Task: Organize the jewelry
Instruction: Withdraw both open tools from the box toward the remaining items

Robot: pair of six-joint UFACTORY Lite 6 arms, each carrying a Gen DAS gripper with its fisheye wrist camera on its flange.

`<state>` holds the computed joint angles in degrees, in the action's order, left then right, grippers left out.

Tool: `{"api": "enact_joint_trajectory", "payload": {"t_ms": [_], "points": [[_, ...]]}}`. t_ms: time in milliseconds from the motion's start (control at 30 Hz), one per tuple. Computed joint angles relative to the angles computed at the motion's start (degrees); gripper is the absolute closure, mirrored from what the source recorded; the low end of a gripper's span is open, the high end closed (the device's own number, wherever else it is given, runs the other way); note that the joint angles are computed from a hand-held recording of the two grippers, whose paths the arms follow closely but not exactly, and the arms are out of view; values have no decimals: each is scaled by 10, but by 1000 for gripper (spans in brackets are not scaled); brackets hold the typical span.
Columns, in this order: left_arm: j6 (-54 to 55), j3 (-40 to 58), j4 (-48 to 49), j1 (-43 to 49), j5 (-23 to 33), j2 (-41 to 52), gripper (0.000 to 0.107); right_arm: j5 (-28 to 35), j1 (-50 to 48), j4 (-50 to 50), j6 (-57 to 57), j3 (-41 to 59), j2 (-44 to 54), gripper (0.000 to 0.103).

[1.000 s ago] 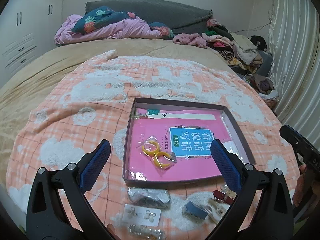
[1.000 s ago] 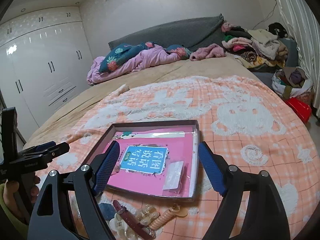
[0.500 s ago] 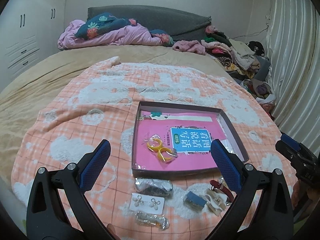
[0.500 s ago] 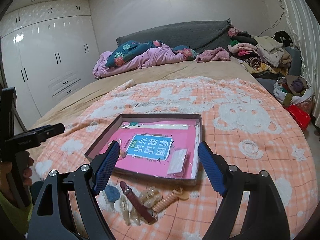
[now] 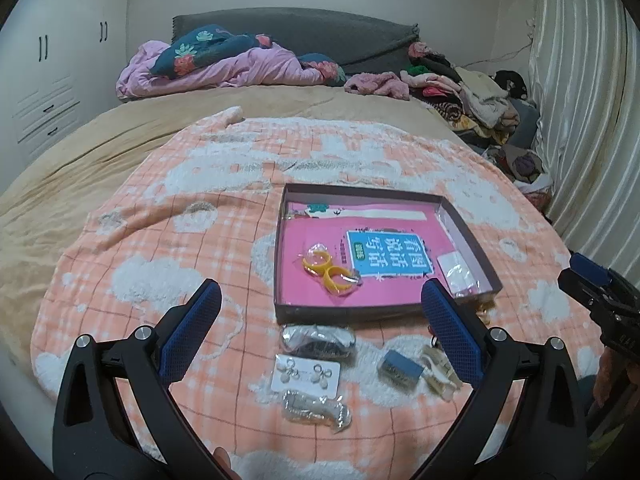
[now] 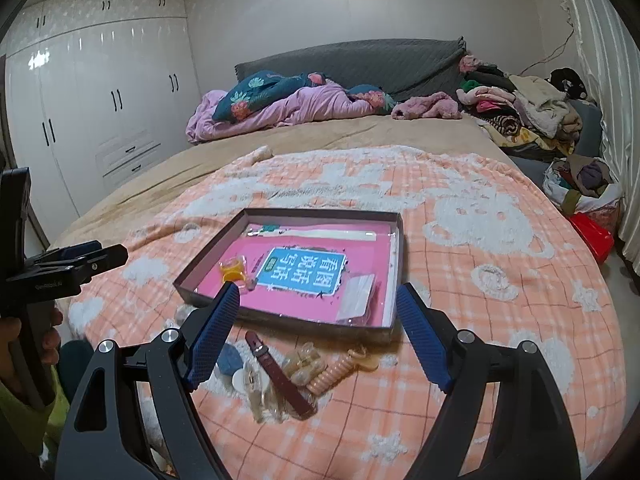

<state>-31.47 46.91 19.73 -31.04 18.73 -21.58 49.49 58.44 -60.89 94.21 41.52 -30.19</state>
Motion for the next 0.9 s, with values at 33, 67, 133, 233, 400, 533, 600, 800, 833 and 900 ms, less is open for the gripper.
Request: {"api": "enact_joint_trajectory", "payload": {"t_ms": [33, 67, 133, 233, 400, 533, 600, 800, 833, 900], "points": [[0, -5, 2, -2, 1, -4, 13, 3, 4, 1, 0, 0, 2, 23], [-4, -11, 8, -3, 2, -7, 13, 6, 9, 3, 0, 2, 4, 23], [-7, -19, 14, -4, 3, -13, 13, 11, 18, 5, 0, 2, 9, 23], [-13, -33, 24, -5, 3, -20, 13, 11, 25, 8, 3, 1, 19, 23], [-17, -59, 31, -2, 3, -35, 13, 8, 35, 14, 6, 2, 35, 23], [0, -79, 16, 4, -1, -45, 13, 1, 41, 23, 7, -2, 50, 24], [10, -88, 6, 7, -3, -48, 13, -5, 41, 29, 5, -4, 56, 24], [53, -117, -32, 26, -13, -54, 13, -21, 46, 37, 13, -12, 78, 27], [61, -121, -38, 30, -15, -54, 13, -28, 44, 41, 13, -14, 84, 27], [70, -136, -41, 36, -18, -57, 13, -35, 42, 45, 13, -18, 91, 29]]}}
